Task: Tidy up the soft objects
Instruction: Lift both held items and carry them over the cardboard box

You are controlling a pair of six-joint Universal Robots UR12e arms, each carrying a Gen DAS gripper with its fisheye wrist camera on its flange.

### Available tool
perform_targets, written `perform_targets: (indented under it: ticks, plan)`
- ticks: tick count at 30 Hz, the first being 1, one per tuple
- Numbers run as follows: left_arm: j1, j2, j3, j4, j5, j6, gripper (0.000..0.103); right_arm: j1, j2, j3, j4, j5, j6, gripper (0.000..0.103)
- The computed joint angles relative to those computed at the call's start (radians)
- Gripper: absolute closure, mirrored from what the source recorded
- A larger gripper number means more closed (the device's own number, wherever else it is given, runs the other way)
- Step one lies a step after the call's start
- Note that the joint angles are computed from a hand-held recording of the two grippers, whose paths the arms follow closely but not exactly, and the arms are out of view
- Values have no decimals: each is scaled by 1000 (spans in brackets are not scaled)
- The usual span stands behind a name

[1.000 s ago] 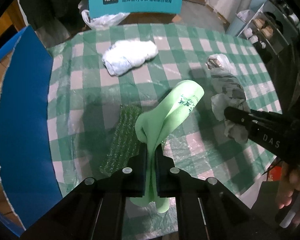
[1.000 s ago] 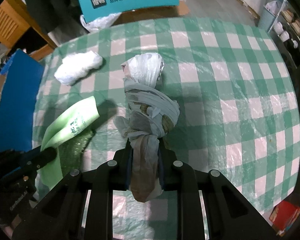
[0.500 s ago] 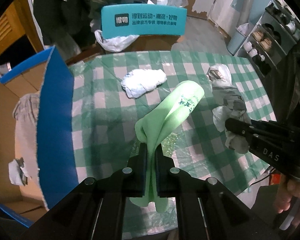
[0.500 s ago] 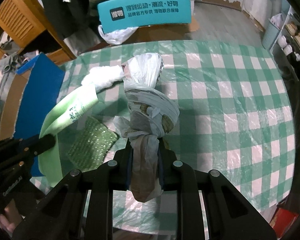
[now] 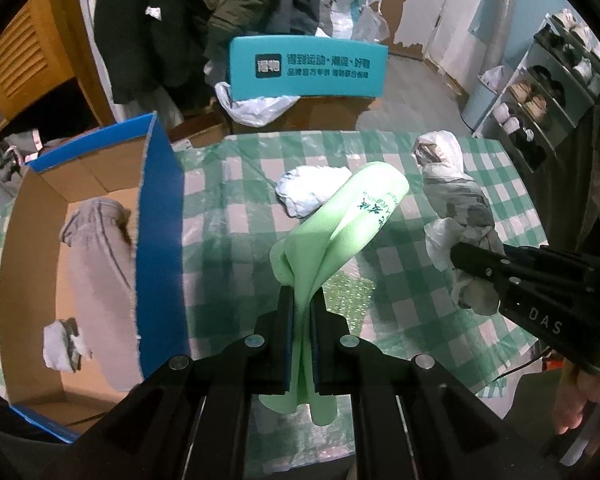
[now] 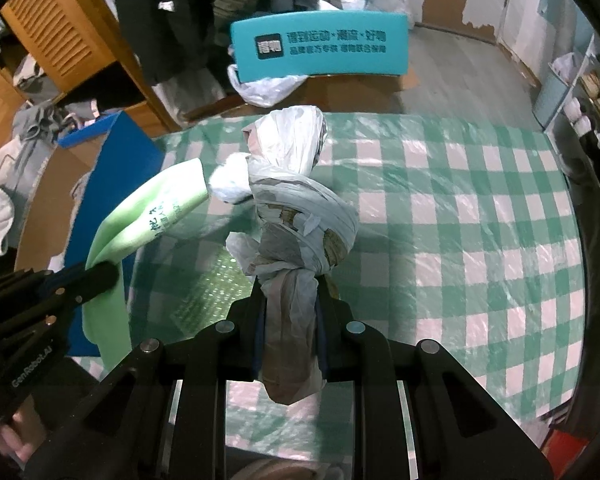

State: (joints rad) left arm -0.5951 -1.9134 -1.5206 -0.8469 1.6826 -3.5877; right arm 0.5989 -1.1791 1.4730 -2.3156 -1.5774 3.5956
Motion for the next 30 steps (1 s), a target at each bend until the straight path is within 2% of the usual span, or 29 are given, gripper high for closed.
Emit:
perform_targets:
  ticks: [17,30]
  plan:
    - [26,78,-79,57,58,-29,96,47,43,-99,-5,0,-51,84]
    - [54,138,-144,102,96,-48,96,81,102,-202,32,15,-98,84]
